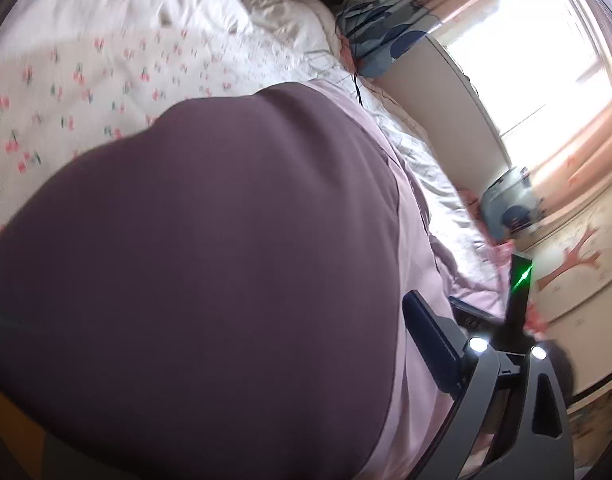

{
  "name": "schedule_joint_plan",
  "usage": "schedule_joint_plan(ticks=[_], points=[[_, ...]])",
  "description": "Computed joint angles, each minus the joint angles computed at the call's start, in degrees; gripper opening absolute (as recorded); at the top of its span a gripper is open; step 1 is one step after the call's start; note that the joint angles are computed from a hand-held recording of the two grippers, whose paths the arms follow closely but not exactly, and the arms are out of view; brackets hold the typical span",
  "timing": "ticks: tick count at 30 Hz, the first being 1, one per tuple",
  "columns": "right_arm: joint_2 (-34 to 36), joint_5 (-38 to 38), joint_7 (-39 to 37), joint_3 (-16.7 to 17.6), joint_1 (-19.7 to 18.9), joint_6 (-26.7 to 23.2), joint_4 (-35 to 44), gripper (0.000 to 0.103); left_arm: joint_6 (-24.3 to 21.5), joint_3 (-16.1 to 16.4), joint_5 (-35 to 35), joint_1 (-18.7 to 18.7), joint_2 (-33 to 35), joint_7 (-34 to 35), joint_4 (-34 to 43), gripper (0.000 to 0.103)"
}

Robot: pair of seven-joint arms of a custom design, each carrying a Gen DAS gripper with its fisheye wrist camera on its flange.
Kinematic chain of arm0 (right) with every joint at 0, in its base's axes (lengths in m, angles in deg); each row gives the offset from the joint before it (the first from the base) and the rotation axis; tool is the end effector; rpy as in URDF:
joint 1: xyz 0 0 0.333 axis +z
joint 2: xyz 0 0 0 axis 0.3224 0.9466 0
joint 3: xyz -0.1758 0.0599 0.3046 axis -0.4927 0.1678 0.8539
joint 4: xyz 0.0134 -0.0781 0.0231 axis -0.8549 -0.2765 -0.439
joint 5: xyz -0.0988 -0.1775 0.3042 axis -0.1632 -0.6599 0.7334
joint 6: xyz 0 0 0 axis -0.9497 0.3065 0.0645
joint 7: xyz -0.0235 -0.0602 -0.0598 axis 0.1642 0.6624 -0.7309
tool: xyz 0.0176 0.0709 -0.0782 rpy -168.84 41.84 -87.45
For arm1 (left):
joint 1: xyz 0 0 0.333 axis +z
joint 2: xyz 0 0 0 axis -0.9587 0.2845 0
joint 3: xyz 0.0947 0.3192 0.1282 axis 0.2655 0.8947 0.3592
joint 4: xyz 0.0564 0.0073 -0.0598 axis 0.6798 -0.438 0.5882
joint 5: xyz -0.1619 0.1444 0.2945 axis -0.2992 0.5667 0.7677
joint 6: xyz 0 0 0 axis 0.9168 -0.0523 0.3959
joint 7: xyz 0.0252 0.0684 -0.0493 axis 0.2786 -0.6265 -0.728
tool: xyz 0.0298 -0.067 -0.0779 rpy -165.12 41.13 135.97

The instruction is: Fold large clothes

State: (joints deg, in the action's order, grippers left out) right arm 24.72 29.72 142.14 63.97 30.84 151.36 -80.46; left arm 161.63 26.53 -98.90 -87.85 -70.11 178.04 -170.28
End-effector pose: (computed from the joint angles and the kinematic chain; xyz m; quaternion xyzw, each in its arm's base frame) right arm 0.4692 0.1662 0.4836 -0.6673 0.7097 -0.1567 0.1628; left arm 0.4938 -0.2091 0.4989 0.6138 -0.6593 0.4308 0.0549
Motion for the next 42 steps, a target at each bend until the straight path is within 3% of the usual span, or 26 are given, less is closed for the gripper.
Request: schedule_joint_plan(ticks=[2,4,6,8,10,11,13,15,17,22,26,30,33,36,39,42], points=[[-1.4,2.0,1.0,0.0,0.2,-1.6,0.5,0.096,0.4,-0.1,0.2,-0.1,0.2,-0.2,0.1,0.092],[-6.2,4.6,0.1,0.6,1.0,0.9,-2.4,0.096,-0.6,0.2,-0.5,0.3,0.6,0.0,0.4,0.092],[-11.3,1.2,2.9,4.1,-0.2,1.0,-5.3,0.096,-0.1,0.0,-0.2,0.4,0.7,-0.5,0.4,0.092],[-12.0,1.7,3.0,6.2,0.1,-1.3,-7.0,0.096,1.7,-0.5,0.9,0.1,0.7,-0.9,0.3,0.094],[-10.9,-2.3,5.8,8.4,-1.5,2.2,-9.7,0.097,3.3,-0.9,2.4,-0.4,0.1,-0.7,-0.5,0.095],[-10.8,-2.6,5.9,8.3,-1.6,3.2,-10.2,0.097,4.5,-1.0,3.0,-0.6,-0.3,-0.5,-1.1,0.095],[-11.0,3.4,2.7,5.6,0.8,-0.5,-7.9,0.097,5.6,-1.0,4.1,-1.1,-0.2,-1.3,-1.0,0.095],[-12.2,7.0,0.5,4.0,1.5,2.3,-7.6,0.097,5.8,-0.8,4.3,-1.3,0.0,-2.0,-0.8,0.095],[-11.9,3.2,2.6,6.4,-1.8,0.7,-4.7,0.097,6.7,-0.9,5.4,-1.5,0.4,-2.9,-0.6,0.095],[-2.4,-1.6,5.7,5.3,-4.8,-1.2,5.9,0.097,8.0,-0.9,4.5,-1.8,0.3,-1.3,-1.0,0.095],[8.6,-5.2,9.9,2.1,-3.9,-5.1,14.4,0.097,8.6,-1.0,3.9,-1.9,0.4,-0.5,-0.9,0.095],[13.1,-7.5,10.2,-0.8,-0.8,-6.8,15.7,0.097,11.3,-1.6,3.2,-2.7,0.0,2.5,-1.5,0.096],[10.9,-2.4,5.8,-2.2,0.6,-8.3,15.1,0.097,12.2,-1.5,6.1,-3.1,-0.1,0.1,-2.0,0.096],[3.2,2.4,2.9,-2.4,2.0,-4.8,8.5,0.097,11.1,-1.1,4.7,-3.0,0.0,1.0,-1.7,0.096],[-6.0,3.2,3.2,-0.3,2.8,-3.1,1.6,0.097,11.2,-1.1,5.0,-3.0,0.1,0.9,-1.5,0.096],[-13.4,3.3,4.2,3.7,2.0,-5.0,-3.6,0.097,11.2,-1.1,4.9,-2.9,0.1,1.0,-1.5,0.096]])
